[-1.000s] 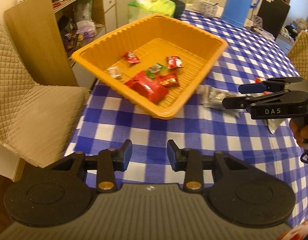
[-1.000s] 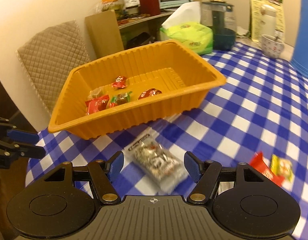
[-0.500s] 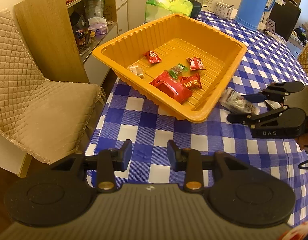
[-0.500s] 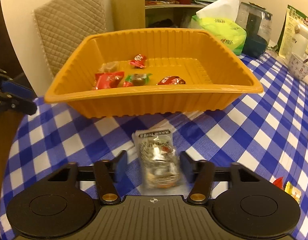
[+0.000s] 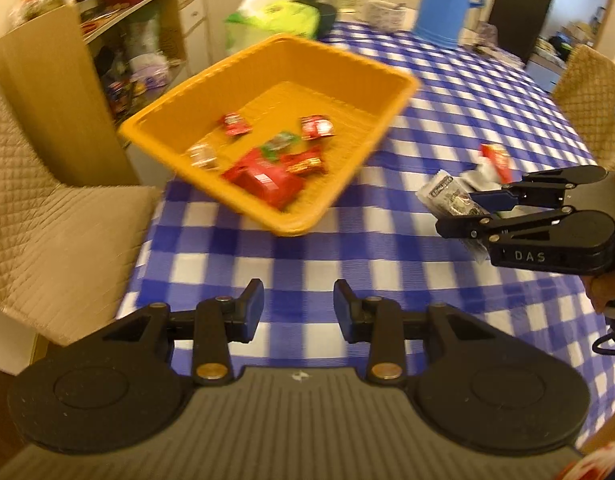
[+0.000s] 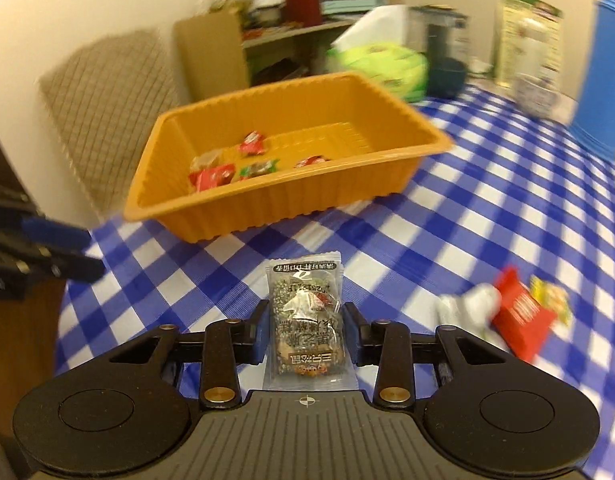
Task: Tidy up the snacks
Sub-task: 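Lower the right tool onto the clear printed snack packet and close on it, then grasp the yellow candy packet with the left tool while the right tool holds the clear packet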
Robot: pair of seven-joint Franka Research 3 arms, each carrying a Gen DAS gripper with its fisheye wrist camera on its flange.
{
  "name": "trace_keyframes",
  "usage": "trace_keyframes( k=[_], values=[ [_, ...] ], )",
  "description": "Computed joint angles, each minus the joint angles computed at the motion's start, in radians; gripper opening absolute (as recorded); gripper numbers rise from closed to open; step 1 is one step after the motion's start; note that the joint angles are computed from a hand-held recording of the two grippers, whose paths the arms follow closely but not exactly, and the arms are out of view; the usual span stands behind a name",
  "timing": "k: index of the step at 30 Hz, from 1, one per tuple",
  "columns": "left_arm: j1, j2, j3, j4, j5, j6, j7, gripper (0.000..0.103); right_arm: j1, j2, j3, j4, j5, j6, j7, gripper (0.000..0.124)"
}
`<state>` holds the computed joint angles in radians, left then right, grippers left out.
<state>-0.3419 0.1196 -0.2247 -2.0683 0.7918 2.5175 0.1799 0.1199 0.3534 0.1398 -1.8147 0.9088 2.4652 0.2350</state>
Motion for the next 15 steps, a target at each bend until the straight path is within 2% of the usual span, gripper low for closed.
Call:
trace_keyframes(
  k=[9,15],
  values=[
    [-0.04,0.195,0.016,0.227,0.009,0.121,0.212,0.034,-0.048,-0.116,-0.068,-0.108,0.076,0.077,0.156,0.038],
    [-0.069,0.397,0.036,0.479,-0.061,0.19,0.466,0.034,-0.084,-0.142,-0.11,-0.132,0.065,0.135,0.279,0.038]
  ],
)
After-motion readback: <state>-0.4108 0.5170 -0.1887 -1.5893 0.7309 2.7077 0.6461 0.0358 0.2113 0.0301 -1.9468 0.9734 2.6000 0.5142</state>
